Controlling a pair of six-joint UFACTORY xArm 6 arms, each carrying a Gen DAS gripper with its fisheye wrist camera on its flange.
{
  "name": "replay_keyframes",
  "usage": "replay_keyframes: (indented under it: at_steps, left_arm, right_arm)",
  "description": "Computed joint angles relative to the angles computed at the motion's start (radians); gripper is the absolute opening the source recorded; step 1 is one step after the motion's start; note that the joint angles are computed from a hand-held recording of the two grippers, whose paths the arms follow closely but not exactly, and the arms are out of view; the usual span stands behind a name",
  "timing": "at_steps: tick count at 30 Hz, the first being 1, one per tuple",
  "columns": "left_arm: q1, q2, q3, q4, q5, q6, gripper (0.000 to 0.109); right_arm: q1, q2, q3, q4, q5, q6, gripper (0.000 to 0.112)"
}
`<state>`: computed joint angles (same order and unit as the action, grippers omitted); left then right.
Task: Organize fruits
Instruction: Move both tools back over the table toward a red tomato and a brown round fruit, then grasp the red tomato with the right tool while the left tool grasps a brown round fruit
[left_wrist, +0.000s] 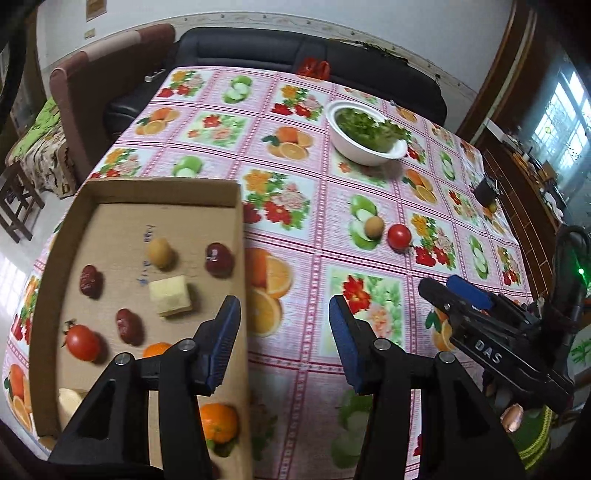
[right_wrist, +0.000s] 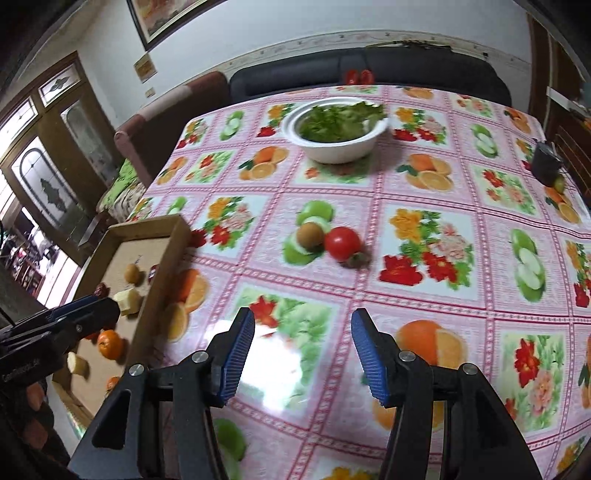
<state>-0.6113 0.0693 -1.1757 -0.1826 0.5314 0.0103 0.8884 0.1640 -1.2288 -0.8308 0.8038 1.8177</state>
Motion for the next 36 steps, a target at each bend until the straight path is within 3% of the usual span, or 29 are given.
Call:
replay_keyframes:
  at_steps: [3, 9, 16, 18, 19, 20, 25, 36]
  left_arm:
    - [-0.014, 0.021, -0.024, -0.006, 0.008, 0.003, 0.048]
    - [-0.029, 0.073, -0.078, -0.007, 0.027, -0.003, 0.048]
    - [-0.044, 0.167, -0.187, -0.033, 0.059, 0.009, 0.048]
    - [-0.052, 0.196, -0.22, -0.034, 0.068, 0.011, 0.048]
    - [-0.057, 0.212, -0.24, -0.034, 0.077, 0.01, 0.048]
    - [-0.062, 0.23, -0.26, -0.036, 0.082, 0.011, 0.048]
    - [-0.093, 0.334, -0.388, -0.021, 0.124, -0.013, 0.048]
    - [-0.158, 0.607, -0.732, 0.106, 0.225, -0.145, 0.048]
  right_arm:
    - [-0.014, -0.004, 0.014, -0.015, 0.009, 0.006, 0.056]
    - [-0.085, 0.025, 0.026, -0.018, -0.059, -0.023, 0.055]
    - [-0.137, 0.103, -0.046, -0.023, -0.056, -0.096, 0.049]
    - [-0.15, 0.121, -0.06, -0.01, -0.056, -0.122, 0.046]
    - [-0.157, 0.123, -0.059, -0.004, -0.066, -0.127, 0.035]
    - [-0.173, 0.122, -0.042, 0.005, -0.113, -0.132, 0.034]
    - [-0.171, 0.05, 0.042, -0.053, -0.144, -0.036, 0.034]
    - [-0.1, -0.177, 0.269, -0.137, -0.094, 0.229, 0.034]
